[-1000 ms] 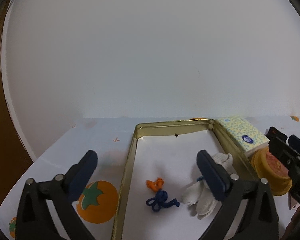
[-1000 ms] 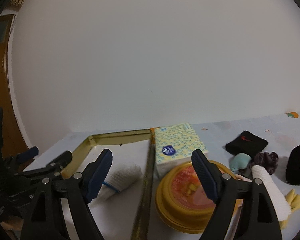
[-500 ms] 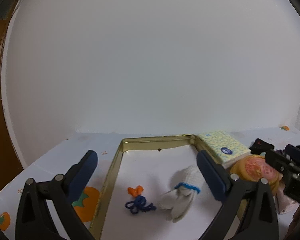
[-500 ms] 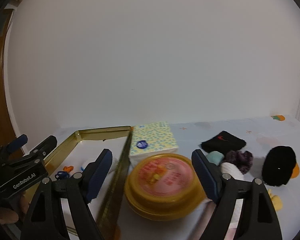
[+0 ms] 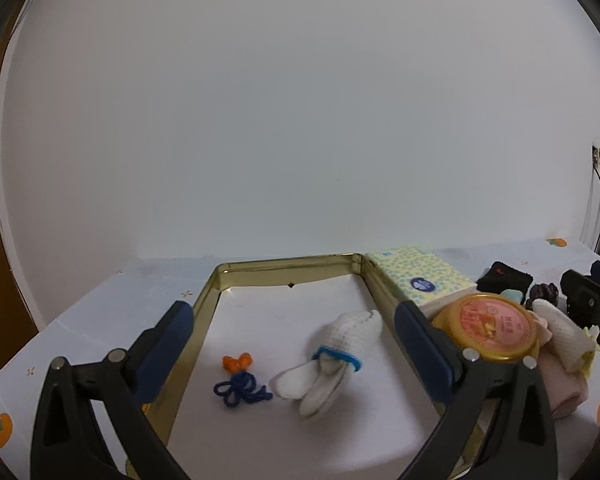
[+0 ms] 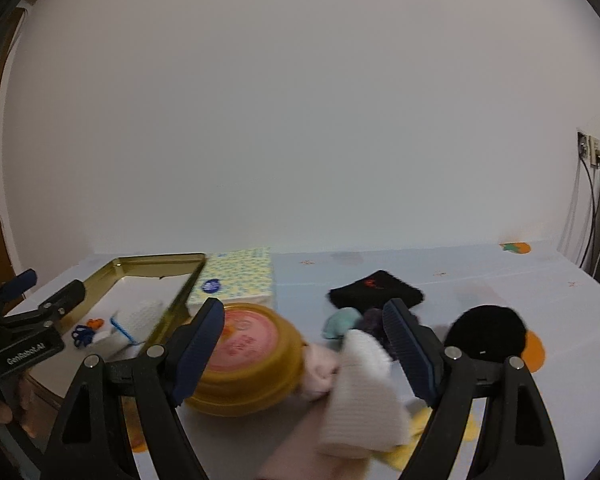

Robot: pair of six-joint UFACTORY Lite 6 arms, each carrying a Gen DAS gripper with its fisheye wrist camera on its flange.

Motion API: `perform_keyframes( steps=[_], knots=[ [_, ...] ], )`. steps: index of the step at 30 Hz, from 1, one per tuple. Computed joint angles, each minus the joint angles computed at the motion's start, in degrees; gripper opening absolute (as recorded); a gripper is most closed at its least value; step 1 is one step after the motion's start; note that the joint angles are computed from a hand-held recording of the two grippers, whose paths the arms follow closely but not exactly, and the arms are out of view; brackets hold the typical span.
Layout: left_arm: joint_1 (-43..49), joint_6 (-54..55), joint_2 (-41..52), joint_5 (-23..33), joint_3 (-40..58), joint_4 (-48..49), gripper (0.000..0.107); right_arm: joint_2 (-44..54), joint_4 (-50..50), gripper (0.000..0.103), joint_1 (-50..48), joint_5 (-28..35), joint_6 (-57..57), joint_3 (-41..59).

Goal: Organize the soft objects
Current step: 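Grasp the white mesh cloth with the left gripper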

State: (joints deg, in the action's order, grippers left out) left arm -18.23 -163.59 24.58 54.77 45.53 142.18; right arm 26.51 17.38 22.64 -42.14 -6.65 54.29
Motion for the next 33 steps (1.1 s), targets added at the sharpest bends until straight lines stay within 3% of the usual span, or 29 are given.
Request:
perform_keyframes(
  steps=[19, 28, 33],
  knots=[
    [-13.6, 1.7, 3.5, -2.5, 6.0, -5.1, 0.103, -4.7, -13.6, 0.083, -20.5, -2.6, 4.1, -6.7],
    [-20.3, 8.6, 11.2, -10.4, 19.5, -7.4, 0.103, -4.7, -17.1, 0.083, -26.3, -1.2, 5.1, -5.6],
    [-21.6, 14.0, 18.9, -19.6, 33.3, -10.6, 0.098, -3.5, -19.3, 0.083, -29.0, -0.8, 5.6, -3.9]
  ],
)
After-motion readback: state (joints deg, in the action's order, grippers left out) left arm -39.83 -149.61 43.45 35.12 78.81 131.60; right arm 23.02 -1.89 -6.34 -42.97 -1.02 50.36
